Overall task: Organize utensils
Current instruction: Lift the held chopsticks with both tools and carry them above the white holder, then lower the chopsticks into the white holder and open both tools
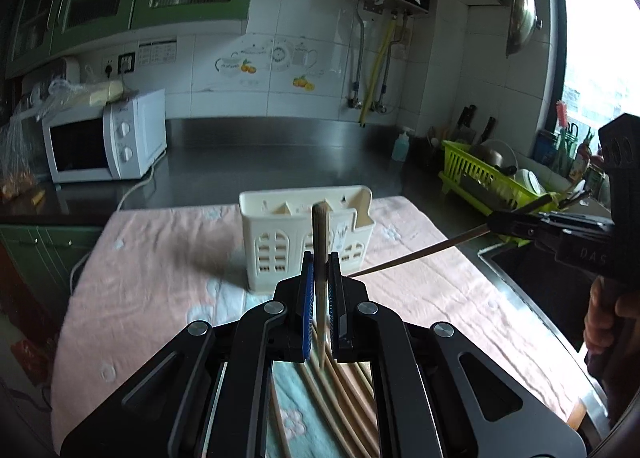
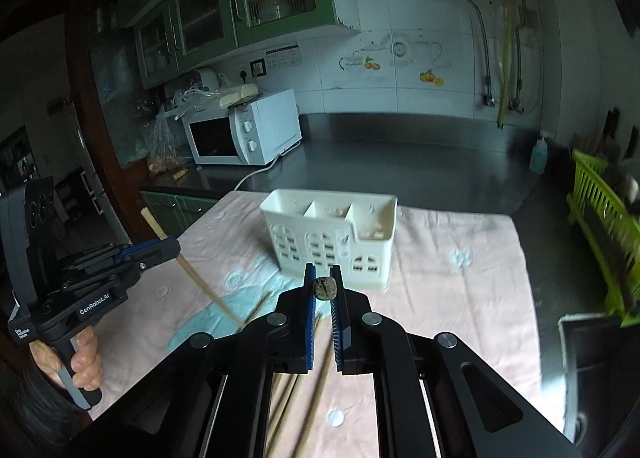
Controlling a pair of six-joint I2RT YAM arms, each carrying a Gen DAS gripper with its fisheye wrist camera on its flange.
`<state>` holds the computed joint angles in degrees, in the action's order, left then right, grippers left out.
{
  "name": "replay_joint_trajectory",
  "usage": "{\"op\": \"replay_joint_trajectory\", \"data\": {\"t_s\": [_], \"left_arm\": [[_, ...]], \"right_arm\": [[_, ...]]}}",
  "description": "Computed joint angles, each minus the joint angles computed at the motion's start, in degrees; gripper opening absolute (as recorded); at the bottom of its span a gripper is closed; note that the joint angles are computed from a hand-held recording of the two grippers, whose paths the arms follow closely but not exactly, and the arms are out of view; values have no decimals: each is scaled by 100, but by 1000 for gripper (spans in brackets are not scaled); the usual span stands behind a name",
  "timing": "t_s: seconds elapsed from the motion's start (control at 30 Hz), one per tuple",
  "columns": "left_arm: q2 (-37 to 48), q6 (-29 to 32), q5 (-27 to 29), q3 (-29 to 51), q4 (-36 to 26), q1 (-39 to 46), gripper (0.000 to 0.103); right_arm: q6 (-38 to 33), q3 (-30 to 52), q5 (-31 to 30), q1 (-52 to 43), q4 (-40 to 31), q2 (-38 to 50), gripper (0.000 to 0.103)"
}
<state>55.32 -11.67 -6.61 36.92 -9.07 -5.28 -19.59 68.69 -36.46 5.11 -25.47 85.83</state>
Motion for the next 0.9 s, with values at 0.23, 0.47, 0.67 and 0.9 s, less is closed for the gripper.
{"op": "replay_joint_trajectory", "data": {"t_s": [0.23, 0.47, 0.67, 0.9], "left_arm": [[373, 321, 26, 1080, -209, 349, 5], [1021, 438, -56, 2010, 297, 635, 5], [1808, 457, -192, 2724, 888, 805, 5], [2775, 480, -331, 3284, 1197, 897, 5]], "right_arm": [[-227, 1616, 272, 48, -848, 708, 7], [-285, 2921, 876, 359, -1237, 1573, 7], [-329, 3773, 1153, 501, -1467, 2332, 7], [-432, 4605, 1240, 590, -1850, 3105, 7]]}}
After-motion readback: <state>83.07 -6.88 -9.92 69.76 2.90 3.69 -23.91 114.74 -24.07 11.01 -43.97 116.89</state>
